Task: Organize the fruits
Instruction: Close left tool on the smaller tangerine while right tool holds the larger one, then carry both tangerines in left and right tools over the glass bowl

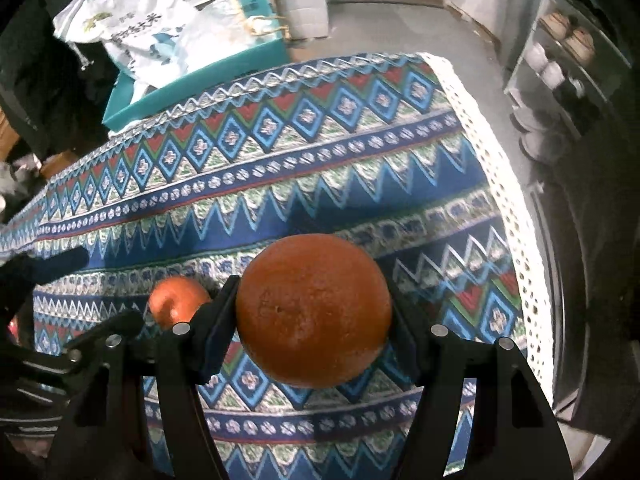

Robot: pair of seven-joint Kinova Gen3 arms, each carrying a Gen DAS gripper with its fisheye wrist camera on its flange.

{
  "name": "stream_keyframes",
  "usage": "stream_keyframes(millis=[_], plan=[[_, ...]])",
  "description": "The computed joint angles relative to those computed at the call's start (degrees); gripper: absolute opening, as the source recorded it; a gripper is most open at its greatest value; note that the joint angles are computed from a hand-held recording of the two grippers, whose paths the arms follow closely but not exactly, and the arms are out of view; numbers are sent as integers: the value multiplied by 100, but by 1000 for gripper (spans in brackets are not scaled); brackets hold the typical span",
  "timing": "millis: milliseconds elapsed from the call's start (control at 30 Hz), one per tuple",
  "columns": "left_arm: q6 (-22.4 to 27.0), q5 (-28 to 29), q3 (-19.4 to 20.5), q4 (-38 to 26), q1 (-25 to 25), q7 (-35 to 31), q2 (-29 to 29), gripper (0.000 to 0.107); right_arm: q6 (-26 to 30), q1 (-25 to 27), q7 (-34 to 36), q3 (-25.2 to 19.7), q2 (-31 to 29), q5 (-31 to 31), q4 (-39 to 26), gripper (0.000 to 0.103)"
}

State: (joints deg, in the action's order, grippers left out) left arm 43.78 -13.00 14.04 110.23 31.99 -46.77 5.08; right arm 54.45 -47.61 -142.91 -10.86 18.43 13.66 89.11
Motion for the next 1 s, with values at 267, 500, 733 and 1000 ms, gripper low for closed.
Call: stream_keyframes(millis=[267,500,733,1000], plan=[[-214,268,-63,39,52,35,320,87,-159,46,-186,2,-48,-7,200,68],[-415,434,-136,111,53,-8,433,87,-260,56,-92,-13,-5,-45,153,68],[-547,829,-115,81,-76,-473,635,55,-292,55,-38,1,20,-102,161,68],[-791,673,-234,223,90,-362,524,46,-279,36,-41,7,1,-80,132,68]])
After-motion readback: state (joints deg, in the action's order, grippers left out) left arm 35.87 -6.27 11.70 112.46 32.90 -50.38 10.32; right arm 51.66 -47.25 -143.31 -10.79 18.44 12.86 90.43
